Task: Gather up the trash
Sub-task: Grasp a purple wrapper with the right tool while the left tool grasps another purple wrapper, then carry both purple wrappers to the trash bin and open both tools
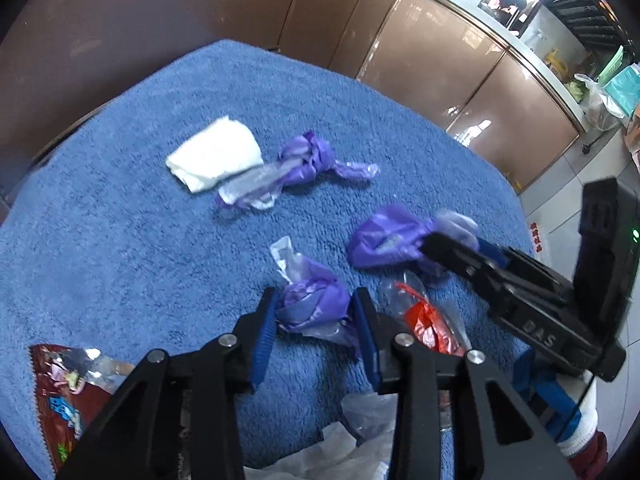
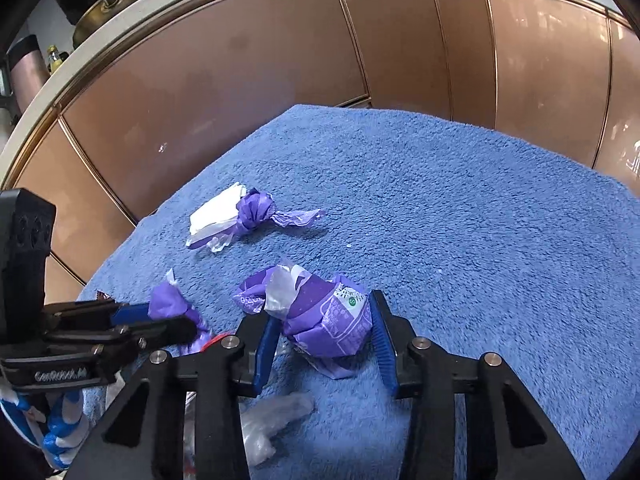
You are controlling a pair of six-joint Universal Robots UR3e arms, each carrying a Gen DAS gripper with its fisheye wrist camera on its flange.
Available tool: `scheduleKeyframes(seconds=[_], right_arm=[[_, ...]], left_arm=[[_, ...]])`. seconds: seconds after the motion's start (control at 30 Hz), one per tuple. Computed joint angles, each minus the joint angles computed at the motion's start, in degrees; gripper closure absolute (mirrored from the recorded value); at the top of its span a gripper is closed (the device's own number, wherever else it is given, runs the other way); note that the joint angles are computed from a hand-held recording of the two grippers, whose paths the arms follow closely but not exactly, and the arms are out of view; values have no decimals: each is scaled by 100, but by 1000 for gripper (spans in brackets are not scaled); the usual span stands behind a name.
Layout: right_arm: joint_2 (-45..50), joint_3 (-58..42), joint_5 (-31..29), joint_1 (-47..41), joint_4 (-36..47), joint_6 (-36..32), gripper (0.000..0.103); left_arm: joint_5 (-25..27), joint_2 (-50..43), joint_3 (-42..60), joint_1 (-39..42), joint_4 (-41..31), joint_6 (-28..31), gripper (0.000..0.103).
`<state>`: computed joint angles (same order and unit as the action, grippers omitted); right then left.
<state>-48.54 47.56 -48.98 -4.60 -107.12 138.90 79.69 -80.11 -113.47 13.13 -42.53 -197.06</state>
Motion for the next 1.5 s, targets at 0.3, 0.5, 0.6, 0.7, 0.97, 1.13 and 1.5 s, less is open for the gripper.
scheduleKeyframes(seconds=[0.3, 0.5, 0.6, 0.7, 0.97, 1.13, 1.5], right_arm=[[-1294, 1256, 234, -668, -343, -43, 61], [-2468, 2251, 508, -1310, -200, -345, 61], [-3096, 2706, 698, -1620, -27, -573, 61], [-3695, 3078, 939, -1969, 322, -918, 61], [-5109, 3319, 1671, -3368, 2772, -2777, 61], [-5295, 2796, 1962, -4347, 4623, -4121, 61], [-4204, 2693, 1919, -5405, 3248, -3248, 61]], left_arm=[[-60, 793, -127, 225, -64, 19, 69], [-106, 1621, -95, 186, -535, -2, 69], [-91, 2171, -25, 102, -889, -29, 69], [94, 2553, 130, -157, -1145, -144, 69], [996, 2781, 675, -1362, -1438, -727, 69], [1765, 2222, 1185, -2426, -1275, -1097, 69], [2293, -493, 3460, -3932, -1355, -1080, 69]])
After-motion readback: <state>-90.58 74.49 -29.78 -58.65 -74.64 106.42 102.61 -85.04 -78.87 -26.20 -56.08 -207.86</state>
